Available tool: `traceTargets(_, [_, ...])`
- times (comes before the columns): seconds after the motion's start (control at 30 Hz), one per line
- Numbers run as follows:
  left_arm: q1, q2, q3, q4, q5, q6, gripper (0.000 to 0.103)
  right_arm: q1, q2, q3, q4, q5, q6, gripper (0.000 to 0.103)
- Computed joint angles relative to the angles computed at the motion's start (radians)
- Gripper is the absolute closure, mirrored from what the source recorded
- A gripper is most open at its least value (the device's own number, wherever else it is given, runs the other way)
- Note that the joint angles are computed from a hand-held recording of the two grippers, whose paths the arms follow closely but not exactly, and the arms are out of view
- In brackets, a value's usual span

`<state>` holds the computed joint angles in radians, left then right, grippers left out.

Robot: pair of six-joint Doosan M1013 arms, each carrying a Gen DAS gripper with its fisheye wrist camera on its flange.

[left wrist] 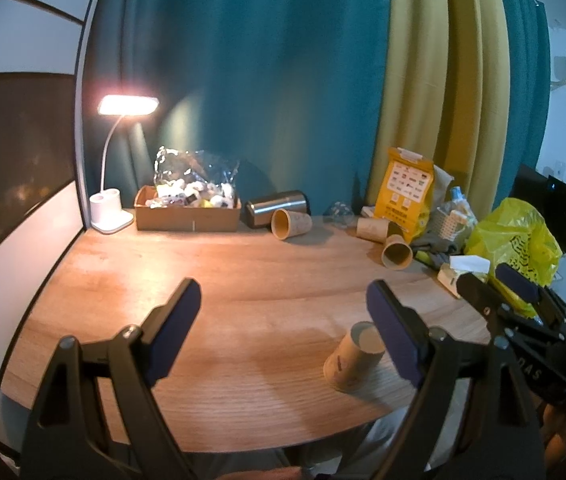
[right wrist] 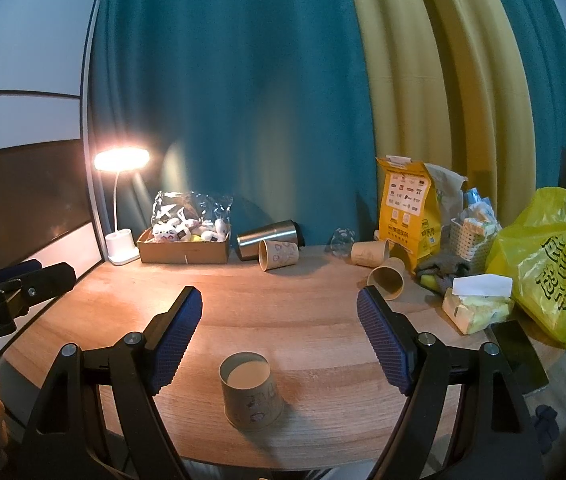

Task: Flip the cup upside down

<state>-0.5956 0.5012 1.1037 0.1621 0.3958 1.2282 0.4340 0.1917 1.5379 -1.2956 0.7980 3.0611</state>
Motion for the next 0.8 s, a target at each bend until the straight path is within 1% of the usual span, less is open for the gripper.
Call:
traceTargets(0.5, [0.001, 0.002, -0.007, -0.011, 0.014, 0.009, 0.017, 0.001, -0.004, 0.009, 0.003, -0.002, 0.006, 0.02])
traceTargets(0.8, [-0.001, 0.0, -0.002, 0.031, 0.011, -0.011, 0.017, 0.006, 0.003, 0.005, 0.017, 0.002, 0.001, 0.02])
